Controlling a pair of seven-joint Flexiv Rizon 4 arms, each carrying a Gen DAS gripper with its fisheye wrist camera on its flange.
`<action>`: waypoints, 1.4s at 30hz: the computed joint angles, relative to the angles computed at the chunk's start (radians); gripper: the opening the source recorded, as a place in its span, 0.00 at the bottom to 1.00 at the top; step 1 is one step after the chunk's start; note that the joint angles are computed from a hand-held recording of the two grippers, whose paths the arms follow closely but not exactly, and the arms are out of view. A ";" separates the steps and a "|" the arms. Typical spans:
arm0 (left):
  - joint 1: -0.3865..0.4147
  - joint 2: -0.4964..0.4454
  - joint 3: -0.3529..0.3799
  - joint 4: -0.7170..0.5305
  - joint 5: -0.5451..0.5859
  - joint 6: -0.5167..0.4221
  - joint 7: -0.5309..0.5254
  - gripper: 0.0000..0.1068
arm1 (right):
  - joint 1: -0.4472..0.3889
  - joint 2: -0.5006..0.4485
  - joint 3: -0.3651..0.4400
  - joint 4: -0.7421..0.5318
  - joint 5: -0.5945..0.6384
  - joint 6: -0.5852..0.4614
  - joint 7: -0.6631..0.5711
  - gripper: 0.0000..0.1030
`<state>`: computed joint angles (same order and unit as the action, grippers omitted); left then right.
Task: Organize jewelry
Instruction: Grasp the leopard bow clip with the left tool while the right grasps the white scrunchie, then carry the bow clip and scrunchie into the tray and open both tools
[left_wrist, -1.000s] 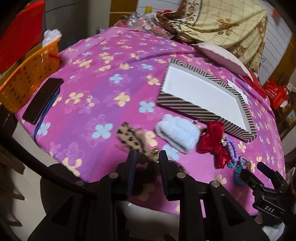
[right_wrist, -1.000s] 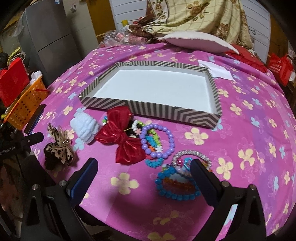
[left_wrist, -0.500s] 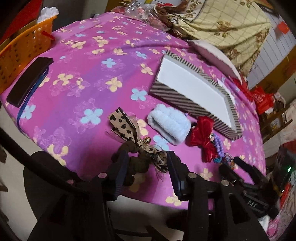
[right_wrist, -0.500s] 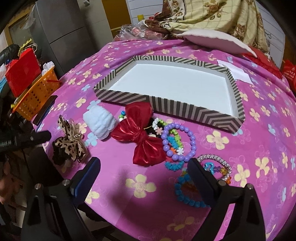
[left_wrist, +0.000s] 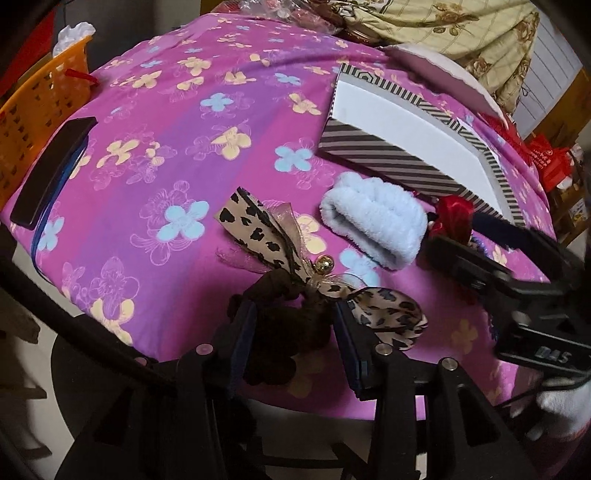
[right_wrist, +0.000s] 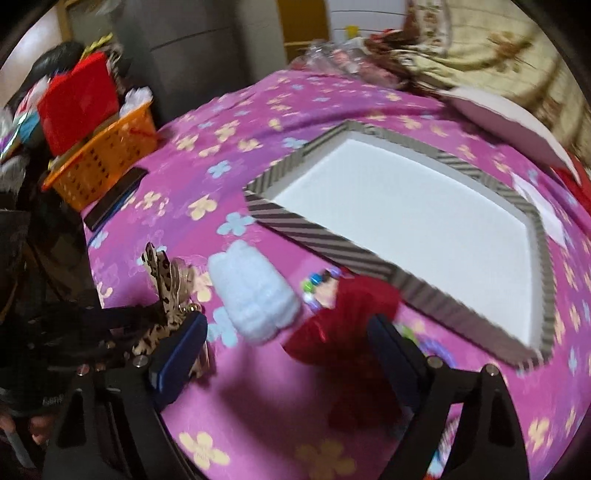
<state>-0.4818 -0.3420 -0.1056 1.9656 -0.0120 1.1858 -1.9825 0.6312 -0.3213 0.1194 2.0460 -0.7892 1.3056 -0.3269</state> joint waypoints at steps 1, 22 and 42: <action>0.001 -0.002 -0.001 -0.001 0.000 -0.001 0.003 0.59 | -0.012 -0.024 0.024 -0.027 0.036 -0.015 -0.054 0.89; 0.011 0.013 0.007 0.017 0.017 0.051 0.054 0.25 | 0.034 -0.064 -0.014 -0.066 0.229 0.051 -0.246 0.44; 0.080 0.030 -0.084 0.087 -0.192 0.120 0.160 0.50 | -0.058 0.059 -0.078 0.033 -0.024 0.109 0.055 0.44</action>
